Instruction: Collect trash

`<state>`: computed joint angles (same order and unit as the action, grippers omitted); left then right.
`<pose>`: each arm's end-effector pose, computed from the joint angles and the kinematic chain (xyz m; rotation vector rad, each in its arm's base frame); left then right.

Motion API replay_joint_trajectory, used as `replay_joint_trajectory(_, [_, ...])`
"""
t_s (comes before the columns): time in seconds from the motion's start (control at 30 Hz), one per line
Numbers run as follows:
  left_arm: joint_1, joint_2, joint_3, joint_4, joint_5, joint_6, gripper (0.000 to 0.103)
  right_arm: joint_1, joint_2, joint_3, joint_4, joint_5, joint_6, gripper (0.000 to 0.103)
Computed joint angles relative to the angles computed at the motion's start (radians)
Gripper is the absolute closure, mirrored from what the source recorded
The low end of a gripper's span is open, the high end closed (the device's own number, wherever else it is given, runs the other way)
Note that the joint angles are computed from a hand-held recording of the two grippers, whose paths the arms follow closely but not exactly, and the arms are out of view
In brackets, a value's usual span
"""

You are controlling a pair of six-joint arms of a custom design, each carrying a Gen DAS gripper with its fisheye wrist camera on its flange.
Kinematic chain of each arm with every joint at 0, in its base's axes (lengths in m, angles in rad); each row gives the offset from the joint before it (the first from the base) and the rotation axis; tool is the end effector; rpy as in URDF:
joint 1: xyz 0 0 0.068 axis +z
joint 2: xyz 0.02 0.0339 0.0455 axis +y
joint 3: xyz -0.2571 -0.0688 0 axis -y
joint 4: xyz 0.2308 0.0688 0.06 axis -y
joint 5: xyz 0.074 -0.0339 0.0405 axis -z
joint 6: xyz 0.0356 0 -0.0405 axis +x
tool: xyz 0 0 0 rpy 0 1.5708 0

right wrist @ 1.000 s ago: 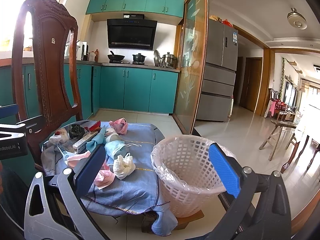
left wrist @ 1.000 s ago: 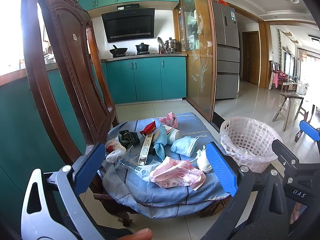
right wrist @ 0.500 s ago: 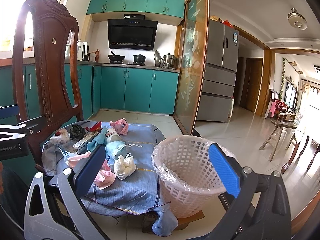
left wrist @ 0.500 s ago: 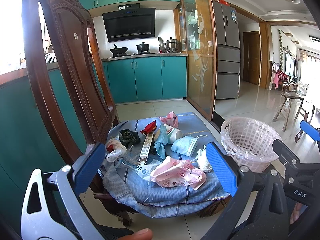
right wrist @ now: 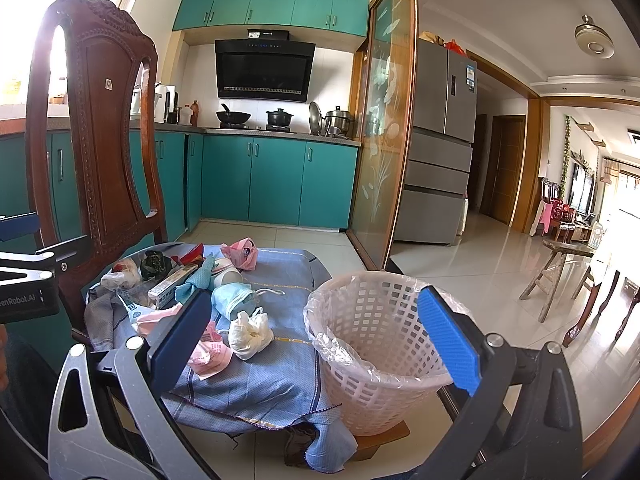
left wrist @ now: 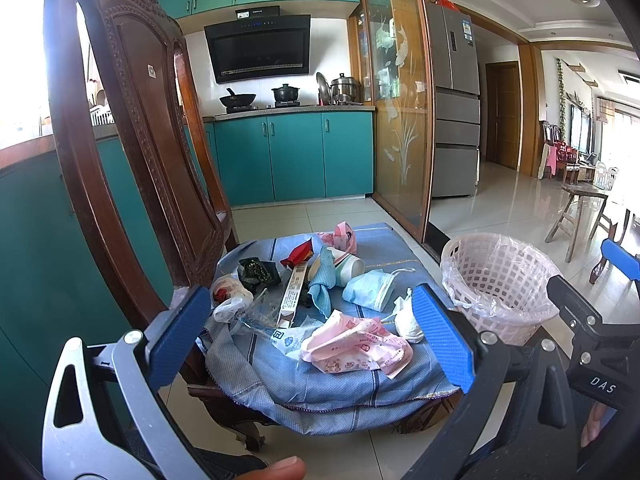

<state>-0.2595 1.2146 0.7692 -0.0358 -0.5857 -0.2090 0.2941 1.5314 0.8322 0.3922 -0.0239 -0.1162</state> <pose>0.2528 -0.0468 0.2612 -0.3064 1.9548 0.2971 0.3152 0.0964 0.2347 -0.3991 1.8374 0.1446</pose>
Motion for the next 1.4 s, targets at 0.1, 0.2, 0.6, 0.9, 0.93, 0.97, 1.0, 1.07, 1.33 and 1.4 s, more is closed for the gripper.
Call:
replay_joint_trajectory(0.1, [0.000,0.000,0.000,0.000,0.000,0.000,0.003,0.000,-0.004,0.001,-0.005,-0.003,0.002,0.003])
replay_joint_trajectory(0.2, [0.001,0.000,0.000,0.000,0.001,0.000,0.003,0.002,-0.008,0.002,-0.007,-0.009,0.006,0.003])
replay_joint_trajectory(0.6, [0.005,-0.004,-0.011,0.006,0.005,-0.001,0.003,-0.001,-0.016,-0.008,0.000,-0.015,0.007,0.003])
replay_joint_trajectory(0.9, [0.009,-0.011,-0.043,0.027,0.007,-0.003,0.003,-0.005,-0.018,-0.018,0.007,-0.019,0.006,0.003])
replay_joint_trajectory(0.93, [0.010,-0.012,-0.047,0.029,0.008,-0.004,0.003,-0.004,-0.018,-0.017,0.006,-0.019,0.006,0.003])
replay_joint_trajectory(0.97, [0.009,-0.016,-0.054,0.031,0.006,-0.006,0.003,-0.004,-0.019,-0.018,0.007,-0.019,0.006,0.003])
replay_joint_trajectory(1.0, [0.009,-0.015,-0.053,0.032,0.005,-0.005,0.003,-0.004,-0.018,-0.018,0.008,-0.018,0.006,0.003])
replay_joint_trajectory(1.07, [0.012,-0.010,-0.050,0.034,0.008,-0.003,0.003,-0.005,-0.016,-0.011,-0.004,-0.025,0.009,0.003])
replay_joint_trajectory(1.33, [0.050,0.002,-0.056,0.046,0.036,0.010,0.003,-0.006,0.060,0.047,-0.045,-0.062,0.020,0.003])
replay_joint_trajectory(1.4, [0.098,-0.004,-0.056,0.038,0.074,0.007,0.003,-0.001,0.103,0.095,-0.065,-0.081,-0.041,0.003])
